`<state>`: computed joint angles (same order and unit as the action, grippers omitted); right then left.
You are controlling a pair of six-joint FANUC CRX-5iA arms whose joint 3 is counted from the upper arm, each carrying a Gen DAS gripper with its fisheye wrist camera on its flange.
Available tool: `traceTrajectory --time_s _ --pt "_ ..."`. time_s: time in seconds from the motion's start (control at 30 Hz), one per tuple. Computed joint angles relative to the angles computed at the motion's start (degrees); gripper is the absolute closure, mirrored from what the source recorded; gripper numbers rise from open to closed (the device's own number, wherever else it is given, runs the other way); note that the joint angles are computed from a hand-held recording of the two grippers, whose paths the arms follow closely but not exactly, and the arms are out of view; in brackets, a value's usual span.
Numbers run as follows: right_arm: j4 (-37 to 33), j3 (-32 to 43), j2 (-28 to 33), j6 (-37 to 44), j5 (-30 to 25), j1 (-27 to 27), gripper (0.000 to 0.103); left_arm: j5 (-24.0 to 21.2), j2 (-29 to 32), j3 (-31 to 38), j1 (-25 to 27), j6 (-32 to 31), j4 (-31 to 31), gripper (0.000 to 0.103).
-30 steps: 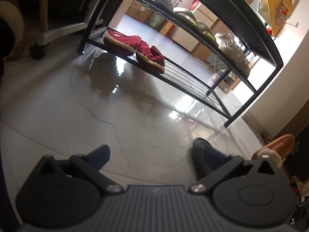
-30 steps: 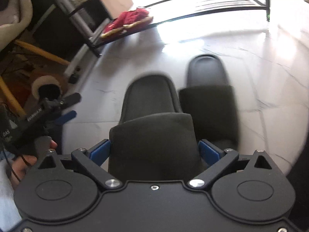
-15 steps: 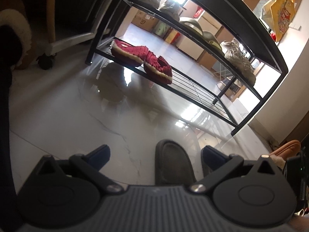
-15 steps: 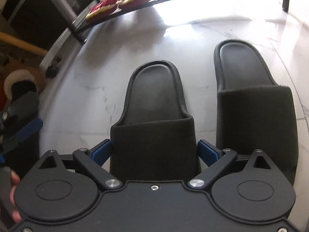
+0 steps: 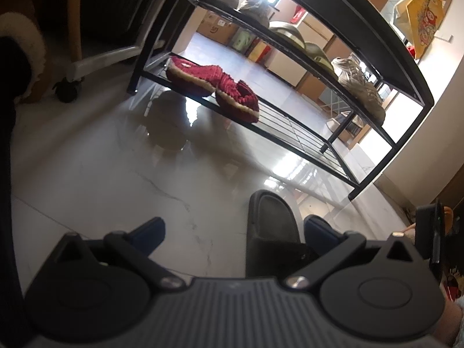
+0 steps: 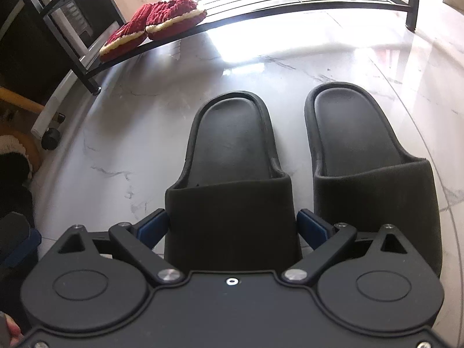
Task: Organize scattered shoes
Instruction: 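Close the right gripper on the straps of both black slides together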
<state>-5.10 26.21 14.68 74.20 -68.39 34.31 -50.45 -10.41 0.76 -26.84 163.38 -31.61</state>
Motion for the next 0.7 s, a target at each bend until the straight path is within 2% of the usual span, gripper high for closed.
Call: traceTrajectory --time_s 0.47,0.53,0.7 --pt "-0.72 2.91 1.56 -0.33 -2.57 -0.28 0.005 -0.67 0.39 0.08 0.44 -0.92 1.05 0.001" --pt "-3.62 4.59 1.8 -0.78 -3.77 -1.49 0.001 -0.76 0.34 0.07 0.43 -0.58 0.94 0.001" --pt "-10.94 11.72 3.63 0.62 -9.5 -5.34 0.0 -0.41 0.36 -0.03 0.7 -0.77 1.35 0.001"
